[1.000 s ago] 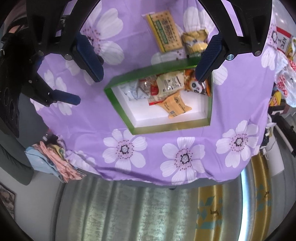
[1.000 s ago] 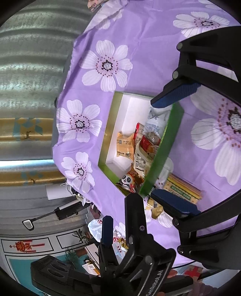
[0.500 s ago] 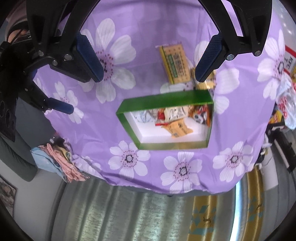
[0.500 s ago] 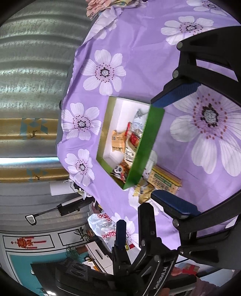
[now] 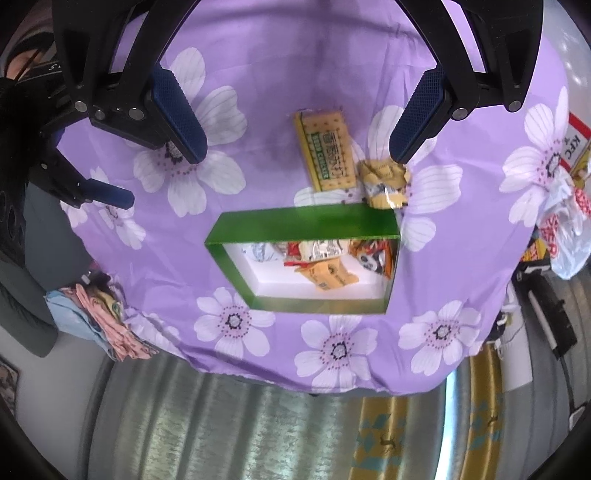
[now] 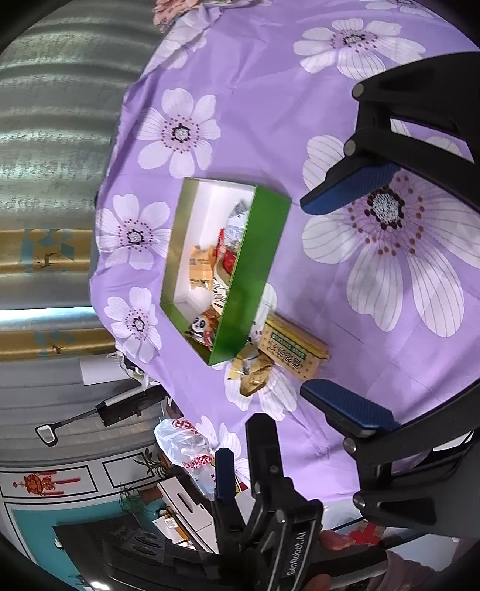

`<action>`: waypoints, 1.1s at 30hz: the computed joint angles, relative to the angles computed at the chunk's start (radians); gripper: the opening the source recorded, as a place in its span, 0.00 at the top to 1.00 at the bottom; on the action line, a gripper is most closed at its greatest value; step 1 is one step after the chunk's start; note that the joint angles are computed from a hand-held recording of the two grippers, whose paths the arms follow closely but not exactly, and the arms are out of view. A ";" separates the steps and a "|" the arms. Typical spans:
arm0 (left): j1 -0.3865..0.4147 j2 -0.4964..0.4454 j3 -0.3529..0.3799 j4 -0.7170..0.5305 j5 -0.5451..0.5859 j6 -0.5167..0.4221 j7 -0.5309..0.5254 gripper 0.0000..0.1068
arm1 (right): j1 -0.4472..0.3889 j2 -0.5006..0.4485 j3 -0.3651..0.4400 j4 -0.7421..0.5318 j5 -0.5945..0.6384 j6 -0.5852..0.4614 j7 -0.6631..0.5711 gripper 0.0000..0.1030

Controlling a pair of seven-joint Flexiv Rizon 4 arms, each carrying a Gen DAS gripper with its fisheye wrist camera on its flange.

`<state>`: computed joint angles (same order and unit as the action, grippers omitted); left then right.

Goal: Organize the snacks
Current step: 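Withdraw the right tool and move it toward the soda cracker pack, then grasp the green-labelled soda cracker pack with the right tool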

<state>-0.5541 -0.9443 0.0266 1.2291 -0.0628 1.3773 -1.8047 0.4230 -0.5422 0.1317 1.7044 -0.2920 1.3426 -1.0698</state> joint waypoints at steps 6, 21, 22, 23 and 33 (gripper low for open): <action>0.048 -0.025 -0.078 0.039 -0.028 0.042 0.047 0.07 | -0.015 -0.049 0.040 -0.004 0.032 -0.006 -0.034 0.11; 0.100 -0.122 -0.158 0.016 -0.124 0.067 0.185 0.08 | -0.110 -0.230 0.262 -0.132 0.200 0.008 -0.271 0.14; 0.102 -0.129 -0.160 0.007 -0.126 0.058 0.195 0.08 | -0.106 -0.239 0.261 -0.147 0.204 -0.003 -0.283 0.15; 0.103 -0.134 -0.160 0.001 -0.127 0.050 0.204 0.08 | -0.108 -0.252 0.268 -0.168 0.208 -0.026 -0.301 0.17; 0.159 -0.206 -0.258 -0.083 -0.175 -0.004 0.350 0.32 | -0.078 -0.333 0.251 -0.333 0.271 -0.166 -0.429 0.28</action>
